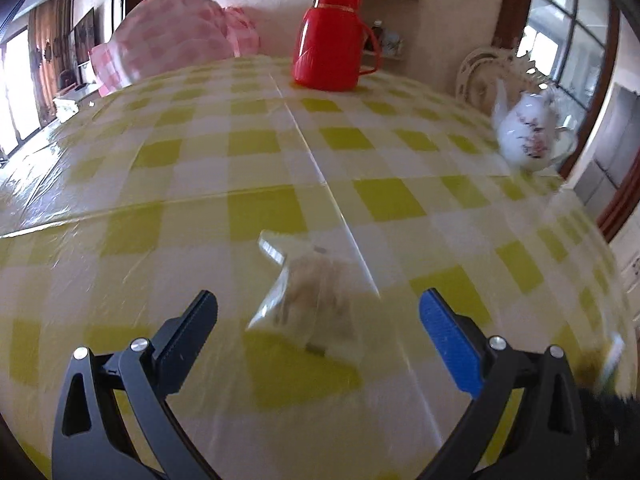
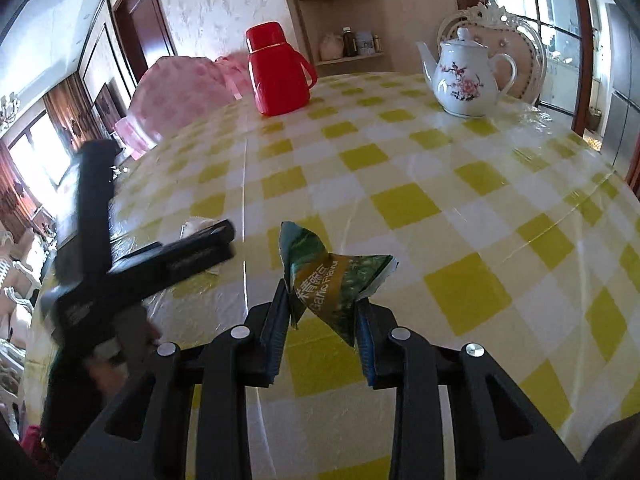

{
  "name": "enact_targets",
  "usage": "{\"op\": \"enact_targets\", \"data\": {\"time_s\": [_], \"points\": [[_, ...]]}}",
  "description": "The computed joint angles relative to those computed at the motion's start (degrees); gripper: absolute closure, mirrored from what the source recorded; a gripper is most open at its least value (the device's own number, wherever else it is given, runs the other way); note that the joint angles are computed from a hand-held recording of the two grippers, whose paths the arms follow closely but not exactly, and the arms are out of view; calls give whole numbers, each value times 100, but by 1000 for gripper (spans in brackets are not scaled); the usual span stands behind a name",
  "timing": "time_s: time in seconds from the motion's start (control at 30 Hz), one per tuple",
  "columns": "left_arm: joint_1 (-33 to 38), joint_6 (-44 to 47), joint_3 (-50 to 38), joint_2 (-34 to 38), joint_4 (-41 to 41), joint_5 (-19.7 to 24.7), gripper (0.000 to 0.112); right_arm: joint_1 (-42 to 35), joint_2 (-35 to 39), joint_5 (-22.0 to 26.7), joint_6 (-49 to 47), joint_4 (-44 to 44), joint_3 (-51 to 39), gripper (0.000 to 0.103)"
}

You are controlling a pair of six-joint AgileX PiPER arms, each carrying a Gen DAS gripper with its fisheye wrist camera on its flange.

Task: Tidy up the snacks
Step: 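Grasp the green triangular packet with the right tool while the left tool grasps a clear bun bag, then carry the green packet and bun bag to the purple box and release both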

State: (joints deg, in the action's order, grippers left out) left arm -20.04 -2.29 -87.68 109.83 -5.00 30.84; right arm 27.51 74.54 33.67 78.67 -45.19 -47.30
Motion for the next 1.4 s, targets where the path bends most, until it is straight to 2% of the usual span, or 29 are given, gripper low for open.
{"op": "enact_targets", "data": {"time_s": [0.03, 0.07, 0.1, 0.13, 0.17, 0.27, 0.37, 0.5, 0.7, 0.9, 1.1, 1.4], "points": [[19, 85, -319, 219, -99, 245, 11, -1, -13, 5, -7, -3, 0, 73], [72, 379, -497, 349, -386, 424, 19, 18, -18, 28, 26, -49, -11, 73], [75, 520, -585, 415, -466, 544, 39, 41, -38, 52, 68, -94, -4, 73], [54, 588, -503, 365, -317, 482, 59, 54, -51, 68, 92, -124, -5, 73], [41, 885, -416, 304, -397, 494, 70, 73, -56, 80, 134, -169, -5, 73], [143, 1640, -28, 80, -1122, 357, 72, 103, 11, 86, 204, -224, 0, 73], [55, 1716, 408, -244, -1033, 32, 72, 46, 145, 48, 167, -160, 4, 73], [49, 1830, 901, -672, -1124, -233, 72, -146, 257, -236, -69, 159, 68, 73], [161, 1950, 1708, -1267, -1093, -465, 72, -33, 309, -278, -43, 166, 79, 73], [413, 2664, 2566, -2122, -1674, -622, 72, 191, 339, -418, 39, 340, 71, 73], [636, 3217, 3174, -2731, -2115, -696, 72, 1127, 494, 50, 890, -400, -41, 73], [1411, 4499, 3815, -3377, -3361, -355, 72, 1990, 355, 588, 1933, -910, 150, 73]]}}
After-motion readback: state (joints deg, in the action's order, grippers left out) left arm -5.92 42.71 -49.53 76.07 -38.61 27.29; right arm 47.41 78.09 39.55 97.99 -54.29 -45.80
